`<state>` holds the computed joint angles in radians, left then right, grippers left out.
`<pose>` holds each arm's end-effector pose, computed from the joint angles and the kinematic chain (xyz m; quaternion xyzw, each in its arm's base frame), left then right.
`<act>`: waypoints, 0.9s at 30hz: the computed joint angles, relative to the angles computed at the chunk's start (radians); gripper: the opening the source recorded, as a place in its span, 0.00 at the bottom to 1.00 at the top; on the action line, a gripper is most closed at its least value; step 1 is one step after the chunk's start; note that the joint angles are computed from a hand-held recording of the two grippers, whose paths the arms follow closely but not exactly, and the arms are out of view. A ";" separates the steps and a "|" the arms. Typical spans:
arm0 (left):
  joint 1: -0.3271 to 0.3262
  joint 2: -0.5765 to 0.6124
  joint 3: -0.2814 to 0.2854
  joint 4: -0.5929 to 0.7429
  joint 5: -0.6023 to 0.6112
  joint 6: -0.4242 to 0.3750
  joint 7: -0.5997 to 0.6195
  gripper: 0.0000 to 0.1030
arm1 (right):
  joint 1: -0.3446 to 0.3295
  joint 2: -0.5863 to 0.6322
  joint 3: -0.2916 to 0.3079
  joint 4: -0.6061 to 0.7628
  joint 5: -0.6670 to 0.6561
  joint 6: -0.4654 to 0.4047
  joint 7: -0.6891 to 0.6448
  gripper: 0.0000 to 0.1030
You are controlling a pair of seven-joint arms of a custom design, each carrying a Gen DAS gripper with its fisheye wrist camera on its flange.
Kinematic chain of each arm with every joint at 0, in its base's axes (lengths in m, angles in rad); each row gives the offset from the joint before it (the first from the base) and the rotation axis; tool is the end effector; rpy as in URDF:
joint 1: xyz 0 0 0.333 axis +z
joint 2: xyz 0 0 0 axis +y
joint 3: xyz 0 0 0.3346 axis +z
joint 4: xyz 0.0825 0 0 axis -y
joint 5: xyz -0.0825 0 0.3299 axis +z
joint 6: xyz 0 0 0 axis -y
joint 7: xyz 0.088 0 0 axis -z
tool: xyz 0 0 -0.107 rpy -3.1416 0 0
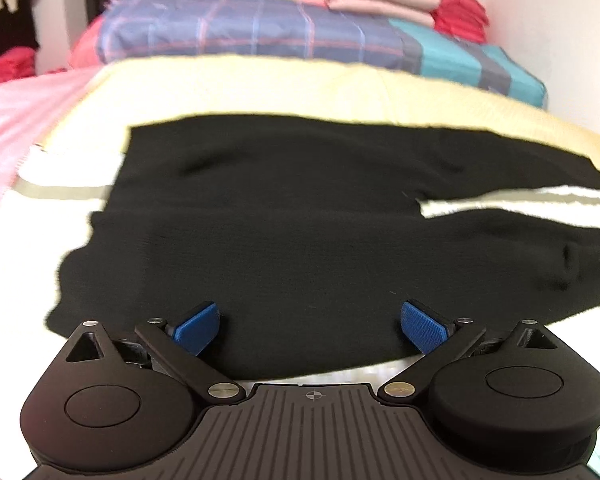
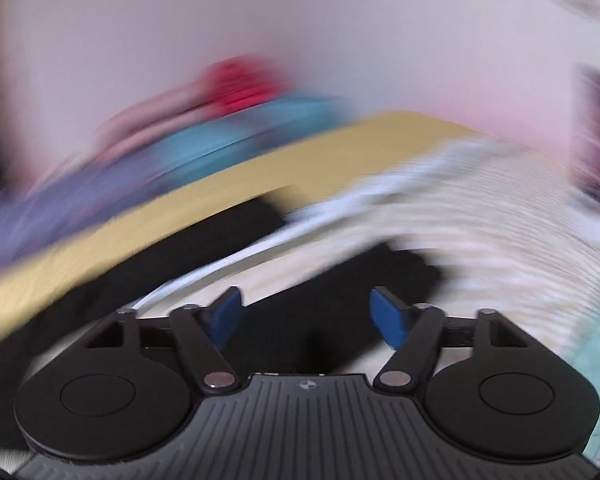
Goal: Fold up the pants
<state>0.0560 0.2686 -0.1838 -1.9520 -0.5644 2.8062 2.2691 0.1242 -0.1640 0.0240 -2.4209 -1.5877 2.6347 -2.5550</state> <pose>0.6077 -0.0423 0.4546 -0.5510 0.7660 -0.2943 0.1517 0.4309 0.0899 0.4446 -0.3848 0.7904 -0.3810 0.2864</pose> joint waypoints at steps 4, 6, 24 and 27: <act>0.022 -0.010 0.019 -0.012 -0.019 0.023 -0.014 1.00 | 0.095 0.188 0.058 0.211 -0.036 0.229 -0.322 0.77; 0.036 -0.016 0.029 -0.022 -0.023 0.025 -0.029 1.00 | 0.152 0.290 0.083 0.329 -0.008 0.268 -0.508 0.73; 0.164 -0.071 0.057 -0.105 -0.240 0.039 0.127 1.00 | 0.361 0.772 0.152 0.908 0.603 0.229 -1.464 0.07; 0.157 -0.060 0.060 -0.092 -0.241 0.036 0.136 1.00 | 0.413 0.714 0.115 0.800 0.601 0.242 -1.513 0.07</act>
